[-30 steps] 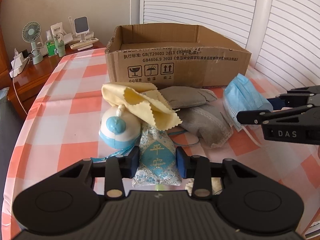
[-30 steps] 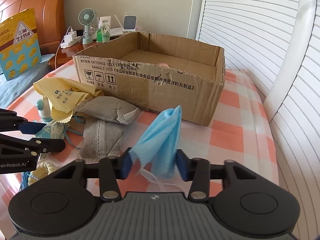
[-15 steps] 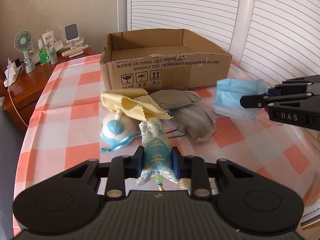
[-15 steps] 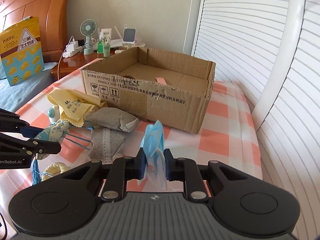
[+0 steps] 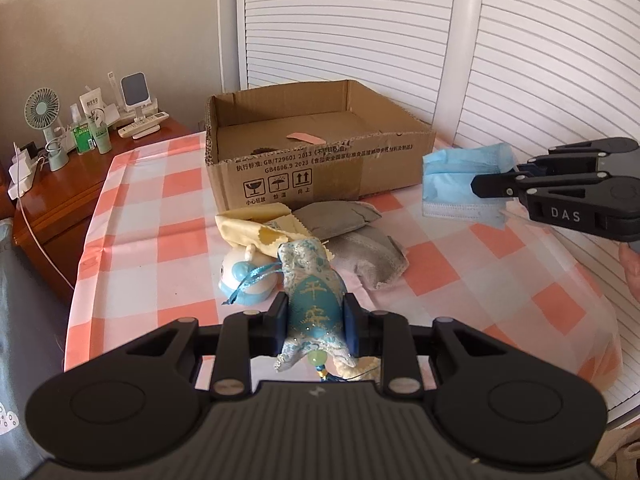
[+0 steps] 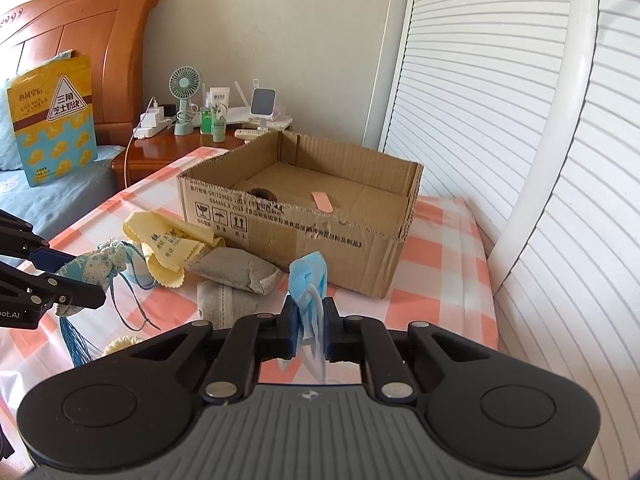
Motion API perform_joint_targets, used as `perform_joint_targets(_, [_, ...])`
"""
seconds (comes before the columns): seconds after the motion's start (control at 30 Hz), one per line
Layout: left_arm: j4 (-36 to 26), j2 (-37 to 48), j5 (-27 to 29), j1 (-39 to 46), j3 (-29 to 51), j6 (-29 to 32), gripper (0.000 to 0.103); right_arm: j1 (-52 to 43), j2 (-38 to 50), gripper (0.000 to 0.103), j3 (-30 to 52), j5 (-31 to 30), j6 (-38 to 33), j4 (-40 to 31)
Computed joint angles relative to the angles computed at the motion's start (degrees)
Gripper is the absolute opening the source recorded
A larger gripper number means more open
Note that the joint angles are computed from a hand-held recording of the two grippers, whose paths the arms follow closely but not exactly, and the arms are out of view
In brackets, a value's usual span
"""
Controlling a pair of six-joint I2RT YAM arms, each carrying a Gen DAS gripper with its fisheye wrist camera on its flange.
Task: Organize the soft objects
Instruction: 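Carry the mask and sachet into the cardboard box and open both grippers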
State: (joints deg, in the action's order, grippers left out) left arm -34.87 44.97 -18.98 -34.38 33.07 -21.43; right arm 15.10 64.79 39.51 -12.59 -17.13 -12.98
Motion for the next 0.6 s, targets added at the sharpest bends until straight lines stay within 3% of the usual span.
perform_joint_targets(0.27, [-0.83,-1.08,1.53,2.07,1.71,2.24,0.026,1.77,2.94,0.014,6.51,1.14,-0.52,2.41])
perform_joint_targets(0.53, [-0.2,0.29,4.49,5.94,4.1,5.58,0.026,3.68,18.1,0.015,20.58,2.68,1.6,5.79])
perform_joint_targets(0.6, [0.41,1.15,6.15,7.64,4.78,6.67,0.026,3.93,21.81,0.031,23.84,2.78,2.4,5.08])
